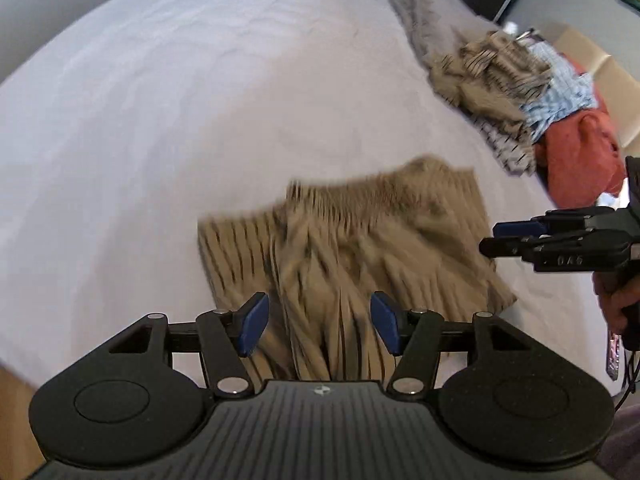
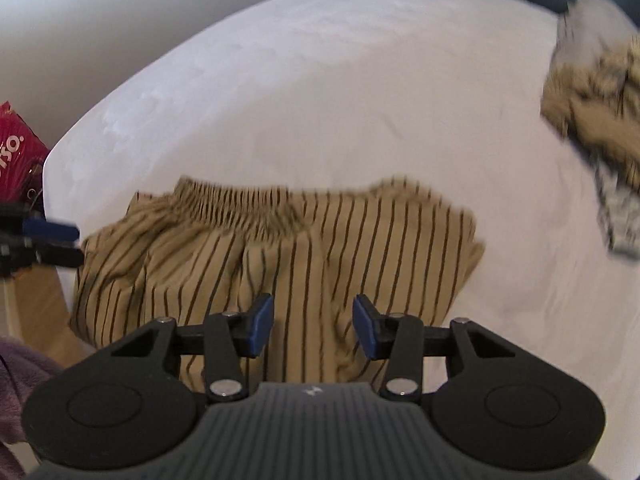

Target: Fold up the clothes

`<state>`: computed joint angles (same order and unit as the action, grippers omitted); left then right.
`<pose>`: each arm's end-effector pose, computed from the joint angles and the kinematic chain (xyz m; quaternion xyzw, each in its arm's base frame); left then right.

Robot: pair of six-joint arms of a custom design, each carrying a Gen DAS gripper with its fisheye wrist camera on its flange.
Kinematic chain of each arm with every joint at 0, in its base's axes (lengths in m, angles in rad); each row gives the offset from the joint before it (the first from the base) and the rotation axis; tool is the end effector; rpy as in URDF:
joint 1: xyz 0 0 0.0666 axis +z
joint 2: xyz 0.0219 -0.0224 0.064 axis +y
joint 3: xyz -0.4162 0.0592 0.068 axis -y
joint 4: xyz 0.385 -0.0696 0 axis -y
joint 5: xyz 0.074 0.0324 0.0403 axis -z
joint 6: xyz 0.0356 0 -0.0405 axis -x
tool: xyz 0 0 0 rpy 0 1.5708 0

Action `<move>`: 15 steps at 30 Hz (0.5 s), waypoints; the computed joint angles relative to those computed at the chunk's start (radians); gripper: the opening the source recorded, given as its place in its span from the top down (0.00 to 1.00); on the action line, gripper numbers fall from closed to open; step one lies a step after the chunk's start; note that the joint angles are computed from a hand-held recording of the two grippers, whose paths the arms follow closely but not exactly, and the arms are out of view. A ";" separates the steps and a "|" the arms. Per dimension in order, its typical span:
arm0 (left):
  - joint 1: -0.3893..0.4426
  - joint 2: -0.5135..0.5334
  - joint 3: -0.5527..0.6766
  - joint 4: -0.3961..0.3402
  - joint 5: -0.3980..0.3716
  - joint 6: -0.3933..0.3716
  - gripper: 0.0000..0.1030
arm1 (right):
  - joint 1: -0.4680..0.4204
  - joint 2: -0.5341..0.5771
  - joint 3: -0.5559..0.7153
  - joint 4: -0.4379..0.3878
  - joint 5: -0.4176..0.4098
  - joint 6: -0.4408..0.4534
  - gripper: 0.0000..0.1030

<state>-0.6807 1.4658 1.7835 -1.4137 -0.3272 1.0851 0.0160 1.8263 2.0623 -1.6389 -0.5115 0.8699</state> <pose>0.3650 -0.2814 0.5760 -0.2301 0.9317 -0.0788 0.2696 0.5842 0.0264 0.5025 -0.4324 0.8619 0.1959 0.1782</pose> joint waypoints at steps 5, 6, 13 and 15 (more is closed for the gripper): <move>-0.037 0.007 -0.051 0.019 -0.018 0.106 0.54 | -0.005 -0.007 -0.052 -0.036 0.025 -0.002 0.72; -0.036 0.005 -0.064 0.032 -0.023 0.123 0.61 | -0.009 -0.002 -0.046 -0.044 0.026 -0.011 0.85; 0.010 -0.041 -0.135 0.062 0.033 0.183 0.92 | -0.015 0.008 -0.031 0.058 0.066 -0.130 0.97; 0.023 -0.041 -0.158 0.060 0.055 0.186 0.92 | -0.014 0.012 -0.038 0.065 0.081 -0.132 0.97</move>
